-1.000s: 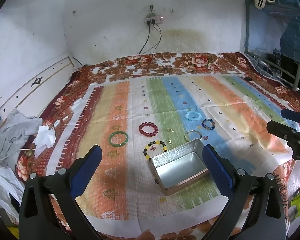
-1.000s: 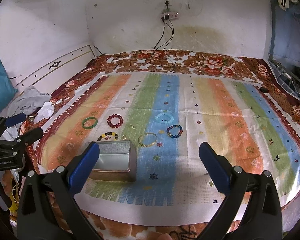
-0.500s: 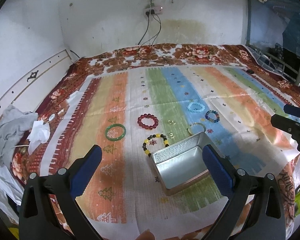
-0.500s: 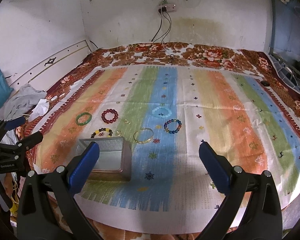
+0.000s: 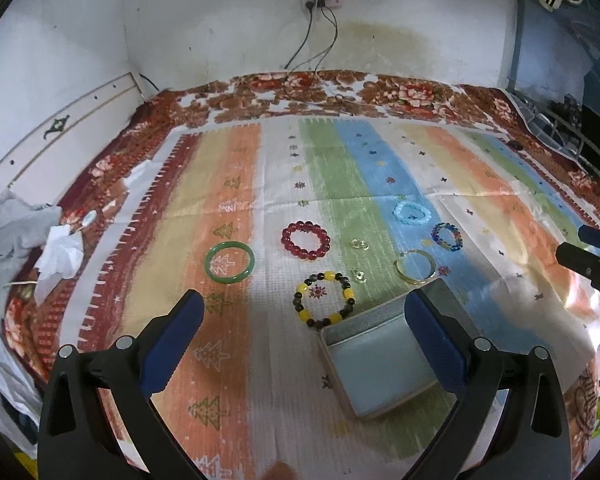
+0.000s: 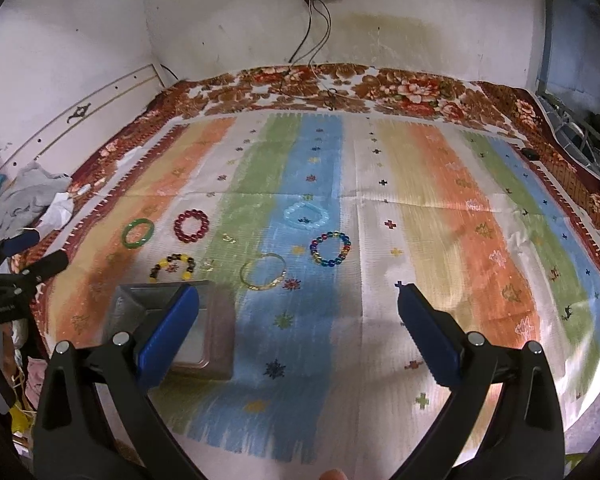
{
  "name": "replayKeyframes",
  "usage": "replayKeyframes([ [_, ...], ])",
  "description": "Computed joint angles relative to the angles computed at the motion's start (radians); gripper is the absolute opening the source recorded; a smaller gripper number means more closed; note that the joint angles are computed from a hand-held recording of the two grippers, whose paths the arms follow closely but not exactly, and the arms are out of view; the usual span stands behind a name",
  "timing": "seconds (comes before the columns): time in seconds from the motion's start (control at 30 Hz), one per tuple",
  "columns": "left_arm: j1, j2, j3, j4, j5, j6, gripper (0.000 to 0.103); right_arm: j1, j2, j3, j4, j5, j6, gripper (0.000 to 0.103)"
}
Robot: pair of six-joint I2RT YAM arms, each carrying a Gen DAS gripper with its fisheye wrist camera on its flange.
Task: Organize jewelry
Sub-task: 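Reach the left tool to the green jade bangle while the right tool reaches the multicolour bracelet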
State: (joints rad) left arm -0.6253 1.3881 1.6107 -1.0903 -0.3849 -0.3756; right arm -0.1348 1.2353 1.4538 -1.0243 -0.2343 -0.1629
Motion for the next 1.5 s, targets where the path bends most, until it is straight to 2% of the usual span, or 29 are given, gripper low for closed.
replayKeyframes([
  [0.2,0.084,0.054,0.005,0.021,0.027,0.055,0.098,0.006,0.072,0.006,0.038,0.012,0.002,0.099],
  [0.33,0.180,0.062,-0.036,0.092,0.194,0.066,0.098,0.008,0.140,0.024,0.063,0.043,0.008,0.099],
  [0.7,0.266,0.157,-0.038,0.129,0.191,0.073,0.098,-0.020,0.334,0.114,0.059,0.051,-0.027,0.099],
  [0.8,0.287,0.188,-0.027,0.128,0.174,0.088,0.098,-0.007,0.389,0.142,0.061,0.088,-0.048,0.099],
  [1.13,0.384,0.291,0.019,0.112,0.213,0.156,0.098,0.006,0.562,0.274,0.028,0.114,-0.019,0.099],
  [1.27,0.402,0.311,0.018,0.129,0.195,0.164,0.098,0.011,0.624,0.321,0.023,0.129,0.000,0.098],
  [1.4,0.450,0.356,0.044,0.118,0.268,0.156,0.098,0.011,0.687,0.367,0.010,0.132,0.001,0.098],
  [1.5,0.470,0.381,0.050,0.129,0.275,0.156,0.098,0.012,0.730,0.395,0.006,0.152,0.007,0.098],
])
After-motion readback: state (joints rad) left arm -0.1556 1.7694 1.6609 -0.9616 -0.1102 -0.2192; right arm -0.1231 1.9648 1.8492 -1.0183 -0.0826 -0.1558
